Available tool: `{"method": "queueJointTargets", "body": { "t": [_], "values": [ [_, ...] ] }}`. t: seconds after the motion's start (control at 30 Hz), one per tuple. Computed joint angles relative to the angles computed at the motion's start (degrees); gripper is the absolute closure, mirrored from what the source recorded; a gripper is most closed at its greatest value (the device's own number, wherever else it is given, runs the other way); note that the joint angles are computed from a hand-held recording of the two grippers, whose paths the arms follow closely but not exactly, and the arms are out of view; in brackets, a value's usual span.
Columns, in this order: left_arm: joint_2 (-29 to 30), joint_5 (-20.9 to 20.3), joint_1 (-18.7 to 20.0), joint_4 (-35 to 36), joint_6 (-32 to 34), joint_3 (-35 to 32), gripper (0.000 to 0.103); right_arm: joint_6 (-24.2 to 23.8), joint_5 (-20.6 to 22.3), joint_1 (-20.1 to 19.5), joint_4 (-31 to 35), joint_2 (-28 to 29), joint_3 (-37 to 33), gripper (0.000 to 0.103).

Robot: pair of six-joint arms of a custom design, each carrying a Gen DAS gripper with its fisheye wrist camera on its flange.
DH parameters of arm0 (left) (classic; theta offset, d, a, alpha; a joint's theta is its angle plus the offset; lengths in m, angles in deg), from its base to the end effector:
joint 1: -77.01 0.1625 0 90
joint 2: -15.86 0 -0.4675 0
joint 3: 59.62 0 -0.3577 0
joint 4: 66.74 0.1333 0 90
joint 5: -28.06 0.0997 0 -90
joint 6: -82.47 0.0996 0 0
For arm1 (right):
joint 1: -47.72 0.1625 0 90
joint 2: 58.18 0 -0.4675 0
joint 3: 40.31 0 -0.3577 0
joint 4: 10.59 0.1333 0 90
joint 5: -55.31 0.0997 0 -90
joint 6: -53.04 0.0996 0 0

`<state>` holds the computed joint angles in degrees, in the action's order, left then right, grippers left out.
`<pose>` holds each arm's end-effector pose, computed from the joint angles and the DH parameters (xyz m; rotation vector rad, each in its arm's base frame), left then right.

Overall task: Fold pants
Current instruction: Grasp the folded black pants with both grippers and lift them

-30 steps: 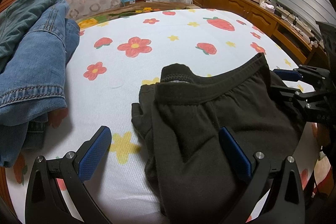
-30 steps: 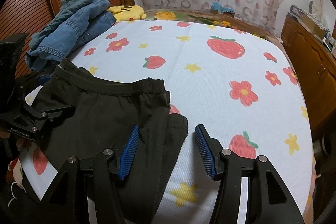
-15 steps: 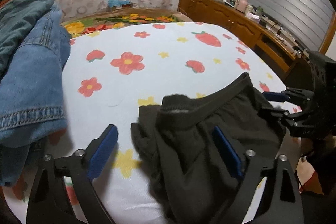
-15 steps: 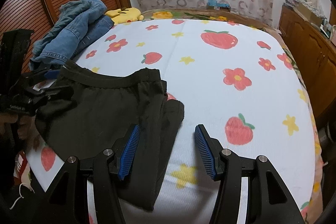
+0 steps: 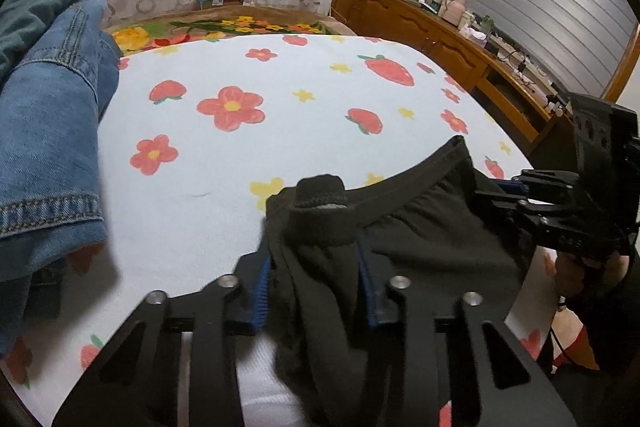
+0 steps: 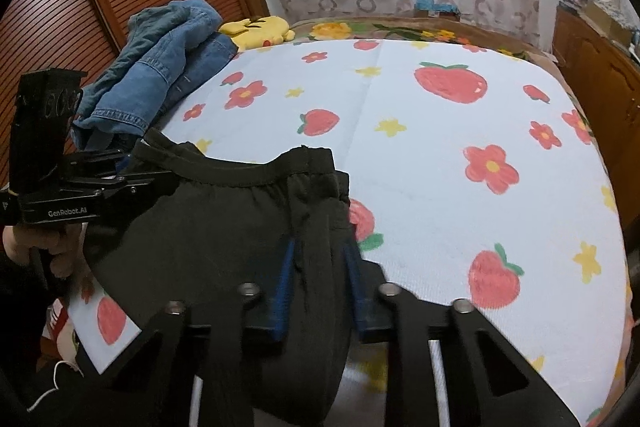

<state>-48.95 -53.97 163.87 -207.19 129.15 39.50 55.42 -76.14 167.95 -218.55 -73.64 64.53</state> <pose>0.1131 -0.6248 0.3169 1.1926 2.6360 -0.3062 0.3491 -0.4652 -0.0884 0.3604 -2.4344 0.8591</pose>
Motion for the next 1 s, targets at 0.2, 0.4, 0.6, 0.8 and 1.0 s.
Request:
{"method": "queueJointTargets", "body": {
  "t": [0.2, 0.4, 0.6, 0.8, 1.0],
  "values": [
    [-1.26, -2.13, -0.18, 1.25, 0.43, 0.30, 0.083, -2.66, 1.96, 0.34, -4.48, -0.15, 0.87, 0.091],
    [-3.43, -4.13, -1.00, -0.41, 0.45, 0.55, 0.084, -6.13, 1.99, 1.71, -7.89, -0.66, 0.33, 0.091],
    [-5.11, -5.55, -1.68, -3.09, 0.25, -0.23, 0.084, -11.58, 2.18, 3.24, -7.74, -0.97, -3.02, 0.091],
    [-6.08, -5.90, -1.84, -6.47, -0.65, -1.75, 0.084, -17.47, 4.07, 3.87, -5.63, -0.60, -7.95, 0.091],
    [-6.20, -6.05, -1.43, -8.97, -1.65, -5.30, 0.084, -23.84, 6.78, 4.18, -0.65, 0.72, -15.91, 0.091]
  ]
}}
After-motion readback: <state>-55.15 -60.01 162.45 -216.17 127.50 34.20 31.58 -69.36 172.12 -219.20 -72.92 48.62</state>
